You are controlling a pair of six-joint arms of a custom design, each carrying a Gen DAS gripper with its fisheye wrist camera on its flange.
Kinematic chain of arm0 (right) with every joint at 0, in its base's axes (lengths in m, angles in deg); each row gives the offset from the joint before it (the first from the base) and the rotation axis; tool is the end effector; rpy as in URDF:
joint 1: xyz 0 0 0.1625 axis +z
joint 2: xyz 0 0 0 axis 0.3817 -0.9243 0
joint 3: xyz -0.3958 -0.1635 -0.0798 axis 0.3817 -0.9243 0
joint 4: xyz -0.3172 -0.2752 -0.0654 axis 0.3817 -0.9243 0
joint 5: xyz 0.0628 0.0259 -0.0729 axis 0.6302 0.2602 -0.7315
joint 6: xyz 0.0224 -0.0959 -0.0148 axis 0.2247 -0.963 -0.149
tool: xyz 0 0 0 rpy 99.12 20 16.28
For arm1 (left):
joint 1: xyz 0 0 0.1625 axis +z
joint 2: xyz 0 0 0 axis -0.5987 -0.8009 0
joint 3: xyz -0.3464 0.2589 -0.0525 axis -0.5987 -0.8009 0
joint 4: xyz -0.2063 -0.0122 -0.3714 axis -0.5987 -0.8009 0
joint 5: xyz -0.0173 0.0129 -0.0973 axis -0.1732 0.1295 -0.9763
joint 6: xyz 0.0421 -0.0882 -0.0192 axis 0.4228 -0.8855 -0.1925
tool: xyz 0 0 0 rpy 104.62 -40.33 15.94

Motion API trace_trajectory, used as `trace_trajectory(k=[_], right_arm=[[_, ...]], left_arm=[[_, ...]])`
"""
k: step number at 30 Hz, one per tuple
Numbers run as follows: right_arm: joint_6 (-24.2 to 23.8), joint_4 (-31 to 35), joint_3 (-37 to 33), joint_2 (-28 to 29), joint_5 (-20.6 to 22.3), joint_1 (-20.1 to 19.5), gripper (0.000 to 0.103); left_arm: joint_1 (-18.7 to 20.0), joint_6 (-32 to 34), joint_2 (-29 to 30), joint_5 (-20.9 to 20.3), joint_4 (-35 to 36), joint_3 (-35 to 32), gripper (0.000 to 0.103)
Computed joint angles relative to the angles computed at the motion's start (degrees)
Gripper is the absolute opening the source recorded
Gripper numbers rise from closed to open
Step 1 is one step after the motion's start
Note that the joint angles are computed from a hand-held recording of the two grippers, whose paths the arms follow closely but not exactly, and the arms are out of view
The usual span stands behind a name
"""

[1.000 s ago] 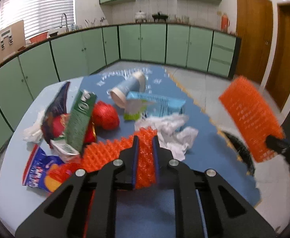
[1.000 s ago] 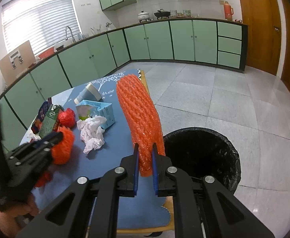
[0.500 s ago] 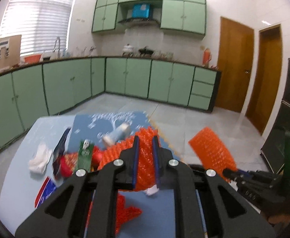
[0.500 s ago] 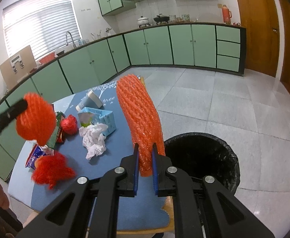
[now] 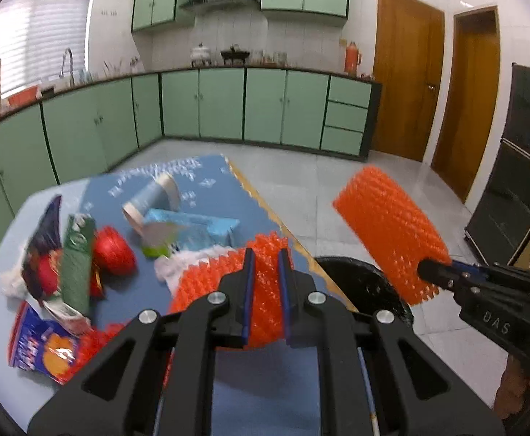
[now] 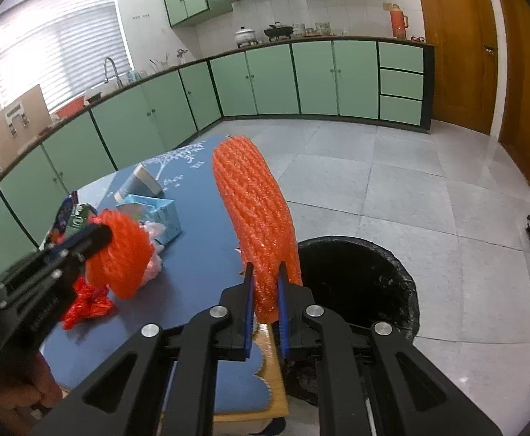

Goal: Collect trash
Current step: 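Carry both orange foam nets over the black trash bin, then open both tools to drop the foam nets into the bin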

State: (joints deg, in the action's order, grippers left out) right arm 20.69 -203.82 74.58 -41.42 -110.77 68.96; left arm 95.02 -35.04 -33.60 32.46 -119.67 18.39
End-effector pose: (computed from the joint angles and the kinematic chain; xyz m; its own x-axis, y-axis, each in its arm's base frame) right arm 0.1390 -0.8075 0.0963 -0.7260 -0.4812 0.4913 -0.6759 0.6312 -0.3805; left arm -0.2006 -0.7406 0.0979 -0.7359 -0.2483 -0.6299 0.4465 0.5215 -0.7272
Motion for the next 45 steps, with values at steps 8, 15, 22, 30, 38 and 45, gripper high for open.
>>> trace_trajectory(k=[8, 15, 22, 30, 38, 45], right_arm=[[1.9, -2.14, -1.14, -0.74, -0.08, -0.12, 0.011], [3.07, -5.21, -2.92, -0.87, -1.14, -1.01, 0.011], [5.86, -1.93, -8.16, 2.45, -5.72, -3.11, 0.011], [8.71, 6.42, -17.5, 7.82, -10.44, -5.52, 0.013], [8.72, 8.88, -22.12, 10.82, -13.25, -5.44, 0.039], [8.36, 5.23, -18.85, 8.67, -11.95, -4.52, 0.055]], left_arm=[[-1.16, 5.34, -0.98, -5.62, -7.59, 0.25, 0.011], [-0.76, 3.72, -0.26, -12.24, -2.41, -3.55, 0.011], [1.55, -0.51, 5.2, -21.85, 10.5, -14.46, 0.011], [6.29, -8.99, 12.06, -30.11, 32.31, -29.64, 0.016], [7.53, -12.77, 11.4, -27.89, 36.46, -29.98, 0.047], [6.61, -10.82, 7.21, -25.25, 29.63, -23.37, 0.051]])
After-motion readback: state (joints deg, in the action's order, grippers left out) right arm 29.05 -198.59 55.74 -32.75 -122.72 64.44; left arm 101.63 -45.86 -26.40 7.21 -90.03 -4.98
